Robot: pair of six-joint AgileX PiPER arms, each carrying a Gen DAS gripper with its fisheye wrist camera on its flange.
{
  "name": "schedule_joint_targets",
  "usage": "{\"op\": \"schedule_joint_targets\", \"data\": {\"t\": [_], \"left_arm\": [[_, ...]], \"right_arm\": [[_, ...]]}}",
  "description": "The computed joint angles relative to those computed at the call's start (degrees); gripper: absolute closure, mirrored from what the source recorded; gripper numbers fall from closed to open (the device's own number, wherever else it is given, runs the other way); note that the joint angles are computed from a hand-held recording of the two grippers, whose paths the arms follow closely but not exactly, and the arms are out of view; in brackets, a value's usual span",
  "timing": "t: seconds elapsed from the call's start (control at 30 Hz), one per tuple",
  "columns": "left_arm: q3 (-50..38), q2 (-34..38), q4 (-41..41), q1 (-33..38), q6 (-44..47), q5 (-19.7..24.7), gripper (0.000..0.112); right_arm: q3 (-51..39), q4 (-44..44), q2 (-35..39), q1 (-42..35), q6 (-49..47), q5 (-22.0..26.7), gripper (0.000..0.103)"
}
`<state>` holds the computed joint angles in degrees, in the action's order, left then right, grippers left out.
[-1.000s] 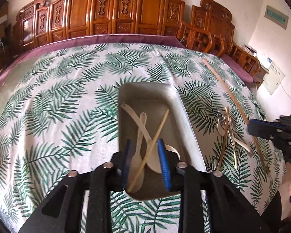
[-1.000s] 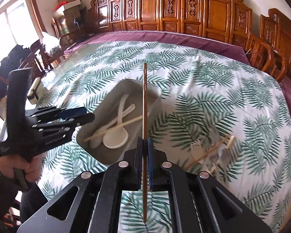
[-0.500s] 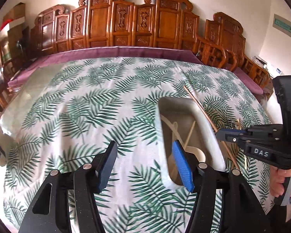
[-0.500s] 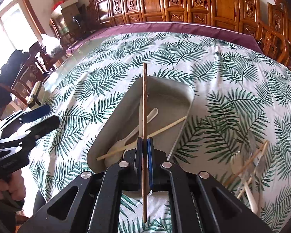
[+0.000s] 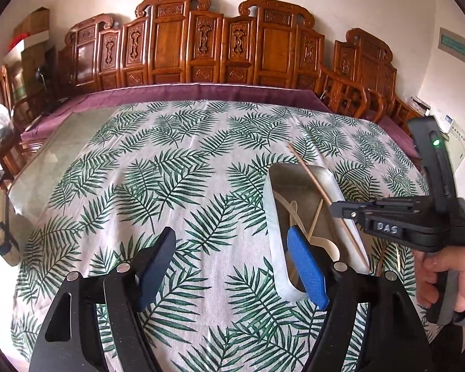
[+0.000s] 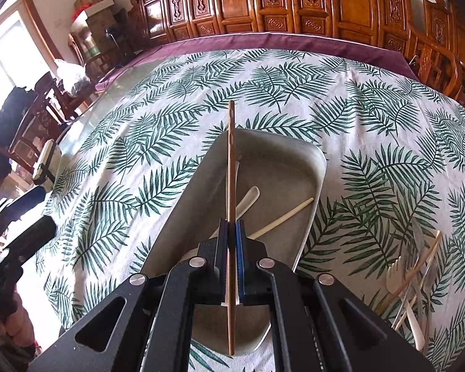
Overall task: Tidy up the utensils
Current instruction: 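Lower the chopstick into the grey tray and open the right tool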
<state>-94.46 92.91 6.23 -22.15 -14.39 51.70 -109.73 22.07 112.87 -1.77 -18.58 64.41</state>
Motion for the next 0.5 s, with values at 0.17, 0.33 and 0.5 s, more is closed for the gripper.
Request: {"op": "schedule_joint_targets", "data": {"t": [0.17, 0.33, 0.5], "left_arm": [[-0.20, -0.58, -0.37, 0.66, 0.11, -0.12, 0.034], [-0.17, -0.71, -0.17, 0.79, 0.02, -0.05, 0.034], [-0.40, -0.59, -0.16, 0.30, 0.05, 0.05, 0.034]], "right_arm": [[-0.05, -1.08, 1.10, 0.58, 1.31, -0.93, 0.097], [0.28, -0.69, 1.31, 0.68, 0.97, -1.60, 0.097], [1.35, -1.27, -0.06, 0.53, -0.77, -2.03, 0.097]]}}
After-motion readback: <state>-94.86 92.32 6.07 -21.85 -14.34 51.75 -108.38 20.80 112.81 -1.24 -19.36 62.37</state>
